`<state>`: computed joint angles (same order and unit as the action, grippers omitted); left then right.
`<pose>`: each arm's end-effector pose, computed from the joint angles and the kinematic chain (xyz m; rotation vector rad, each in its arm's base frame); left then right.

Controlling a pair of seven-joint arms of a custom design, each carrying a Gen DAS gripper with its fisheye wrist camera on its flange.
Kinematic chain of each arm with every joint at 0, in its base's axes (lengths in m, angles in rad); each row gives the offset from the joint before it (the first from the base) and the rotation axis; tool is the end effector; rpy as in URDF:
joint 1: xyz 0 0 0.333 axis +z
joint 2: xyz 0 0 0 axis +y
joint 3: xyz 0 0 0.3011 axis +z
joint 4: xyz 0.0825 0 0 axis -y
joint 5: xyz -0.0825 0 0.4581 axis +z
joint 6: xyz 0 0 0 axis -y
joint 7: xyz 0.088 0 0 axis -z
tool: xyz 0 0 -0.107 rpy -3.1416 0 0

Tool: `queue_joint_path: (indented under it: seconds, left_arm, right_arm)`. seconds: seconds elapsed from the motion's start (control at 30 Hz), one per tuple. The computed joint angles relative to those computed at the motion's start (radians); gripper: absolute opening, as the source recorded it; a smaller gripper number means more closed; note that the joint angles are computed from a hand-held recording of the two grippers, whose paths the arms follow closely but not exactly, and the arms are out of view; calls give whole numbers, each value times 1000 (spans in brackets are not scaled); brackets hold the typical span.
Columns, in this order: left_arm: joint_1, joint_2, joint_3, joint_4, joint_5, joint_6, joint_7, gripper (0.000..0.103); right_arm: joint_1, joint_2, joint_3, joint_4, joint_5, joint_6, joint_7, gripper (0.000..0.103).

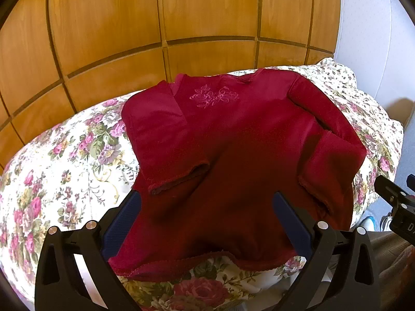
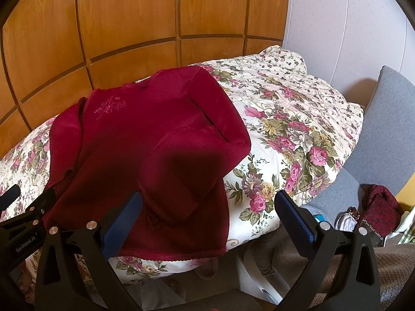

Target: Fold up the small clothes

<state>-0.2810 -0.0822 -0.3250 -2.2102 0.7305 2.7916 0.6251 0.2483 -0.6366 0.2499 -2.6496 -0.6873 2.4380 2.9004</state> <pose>0.4906 -0.3795 0.4241 -1.5245 2.0216 -0.8113 0.4106 0.2139 0.4341 -1.4259 2.1456 -0.8696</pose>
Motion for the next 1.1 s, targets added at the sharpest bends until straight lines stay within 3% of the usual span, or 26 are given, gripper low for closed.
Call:
queue_joint_path:
  seconds: [1.1]
  left_arm:
    - [-12, 18, 9, 13, -25, -32, 31, 100]
  right_arm:
    - [-2, 8, 7, 4, -16, -2, 1, 101]
